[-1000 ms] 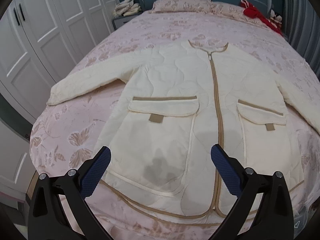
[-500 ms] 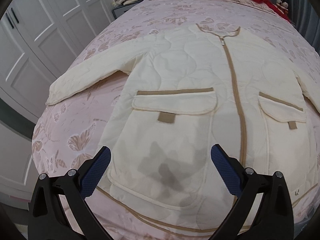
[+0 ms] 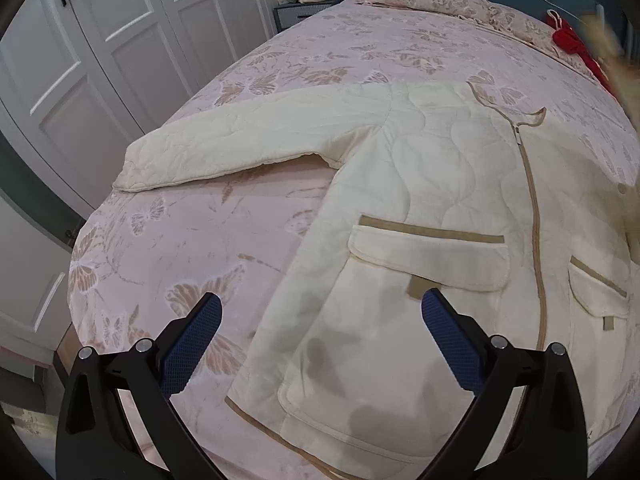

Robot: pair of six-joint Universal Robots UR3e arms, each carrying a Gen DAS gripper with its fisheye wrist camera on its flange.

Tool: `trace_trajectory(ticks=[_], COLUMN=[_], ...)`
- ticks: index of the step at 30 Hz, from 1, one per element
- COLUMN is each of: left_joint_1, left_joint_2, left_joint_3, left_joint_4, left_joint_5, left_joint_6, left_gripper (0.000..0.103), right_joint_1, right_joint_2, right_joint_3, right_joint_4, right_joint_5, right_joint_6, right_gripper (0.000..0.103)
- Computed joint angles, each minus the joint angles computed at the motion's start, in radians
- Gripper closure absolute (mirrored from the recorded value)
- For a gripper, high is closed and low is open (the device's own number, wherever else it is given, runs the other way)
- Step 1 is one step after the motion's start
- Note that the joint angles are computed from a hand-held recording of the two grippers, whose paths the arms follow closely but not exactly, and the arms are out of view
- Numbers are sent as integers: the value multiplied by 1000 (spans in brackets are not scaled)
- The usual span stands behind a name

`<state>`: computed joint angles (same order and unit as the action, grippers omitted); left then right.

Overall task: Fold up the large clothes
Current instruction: 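Grasp the jacket hem with the right tool while the left tool grasps the hem beside it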

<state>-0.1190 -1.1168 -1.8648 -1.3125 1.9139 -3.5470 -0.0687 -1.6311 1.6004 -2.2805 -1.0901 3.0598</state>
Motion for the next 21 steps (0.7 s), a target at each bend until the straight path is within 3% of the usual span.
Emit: trace_trajectory(ticks=[2,4,6,8,11,16,18,21], left_joint_1=[74,145,232,290,288,232,227,243], left_joint_2=[28,49,62,24,-120,-437,-535,-619], left_joint_3=[-12,-22,-37,-48,-46,40,87,134], left_joint_4=[11,25,52,108,252,476,521,524], left_joint_5=[-83,-178,-314,-452,-572,-642,-647,-693], left_joint_6=[56,104,145,144,91,-56,-96,-136], left_gripper=[5,5,5,5,5,6,12,40], right_joint_1=[102,137,112,39,-181,-437,-498,-553], right_joint_2=[10,-42,-104,-185,-309,-309,-229,-92], right_joint_3=[18,93,170,257,391,479,482,488], right_joint_4=[-69,-127,-128,-78,45,89,41,-63], right_joint_5=[-56,-107,-124,-126,-94,-13,32,101], right_joint_6=[31,39,28,15,-36,-72,-61,-20], right_gripper=[49,42,41,41,39,39,39,39])
